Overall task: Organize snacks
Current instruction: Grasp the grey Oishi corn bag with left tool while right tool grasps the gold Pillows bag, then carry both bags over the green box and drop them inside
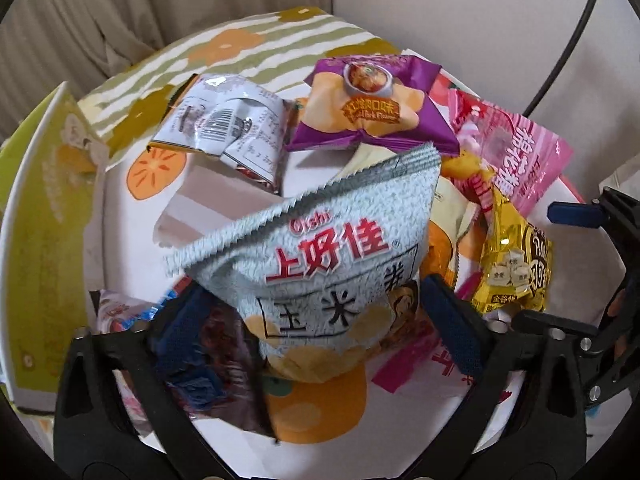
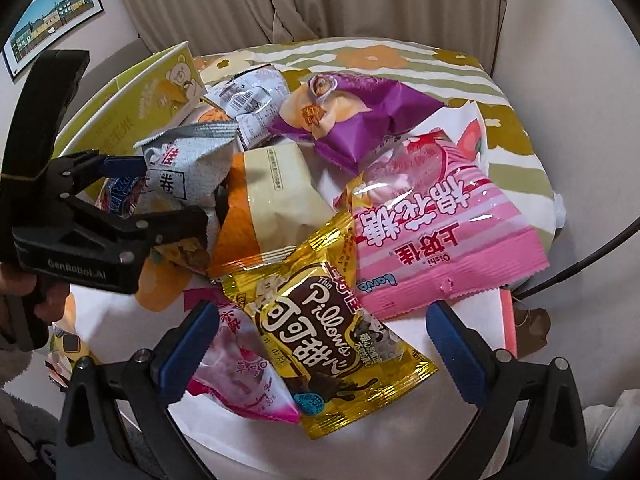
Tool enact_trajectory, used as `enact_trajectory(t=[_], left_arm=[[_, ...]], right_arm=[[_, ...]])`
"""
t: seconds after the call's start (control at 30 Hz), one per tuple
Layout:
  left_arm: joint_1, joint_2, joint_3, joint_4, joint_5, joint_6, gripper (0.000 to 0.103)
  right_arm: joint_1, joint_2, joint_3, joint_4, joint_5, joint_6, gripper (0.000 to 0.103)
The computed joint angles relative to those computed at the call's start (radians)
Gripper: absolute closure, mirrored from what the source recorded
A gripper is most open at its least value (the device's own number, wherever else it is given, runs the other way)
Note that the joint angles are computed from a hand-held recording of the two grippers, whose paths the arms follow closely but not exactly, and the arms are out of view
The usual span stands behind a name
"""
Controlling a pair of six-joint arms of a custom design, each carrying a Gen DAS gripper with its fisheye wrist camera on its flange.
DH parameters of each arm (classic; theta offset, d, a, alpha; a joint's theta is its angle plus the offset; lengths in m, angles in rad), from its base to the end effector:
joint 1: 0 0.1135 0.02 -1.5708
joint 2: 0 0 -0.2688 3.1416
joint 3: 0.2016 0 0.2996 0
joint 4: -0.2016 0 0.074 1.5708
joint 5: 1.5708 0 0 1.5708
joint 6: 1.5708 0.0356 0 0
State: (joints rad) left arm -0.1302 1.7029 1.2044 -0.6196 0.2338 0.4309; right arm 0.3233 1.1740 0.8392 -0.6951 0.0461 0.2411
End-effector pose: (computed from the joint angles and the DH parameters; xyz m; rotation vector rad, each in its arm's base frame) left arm 0.3850 -0.0587 0.1946 0.8034 2.5289 -0.2165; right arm 0.2560 0.0841 0.2277 -0.0904 2.6044 0.1435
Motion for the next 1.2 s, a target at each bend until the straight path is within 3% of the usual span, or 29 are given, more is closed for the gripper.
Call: enact_trajectory(t=[0.13,0.3,0.37,0.5,0.77,0.87,0.97,1.2], left_arm=[[0.021,0.021,0.016,-0.023,0.031,-0.009,0.031],[0.024,0.007,0.007,-0.020,0.032,0.007,0.041],[0.027,0.002,0.006,-0.026,0.039,0.006,0.052],[0.032,-0.031,-0.011,-0.021,0.037,0.008,0.056],[0.042,-0.102,-0.039,-0.029,0.057,-0.004,0.056],[0.047,-0.122,-0.042,-0.035,0.066,-0.016,0.056],[0.052,-0.138,-0.043,-0.038,0.072,-0.023,0.056],[0.060,-0.215,-0.066,-0.047,0.092,-0.052,0.056]], right_arm=[[-0.002,0.016,-0.001,0.011,-0.012,0.004,0.004],[-0.007,0.045,-0.003,0.034,-0.046,0.005,0.010],[-0.009,0.049,-0.003,0.041,-0.054,0.009,0.010],[-0.016,0.050,-0.009,0.052,-0.072,0.007,0.011],[-0.026,0.048,-0.013,0.056,-0.091,-0.010,0.023],[-0.006,0.040,-0.018,0.056,-0.069,-0.008,0.032],[0.017,0.016,-0.026,0.043,-0.042,-0.013,0.049],[0.035,-0.076,-0.041,0.014,-0.013,0.004,0.052]])
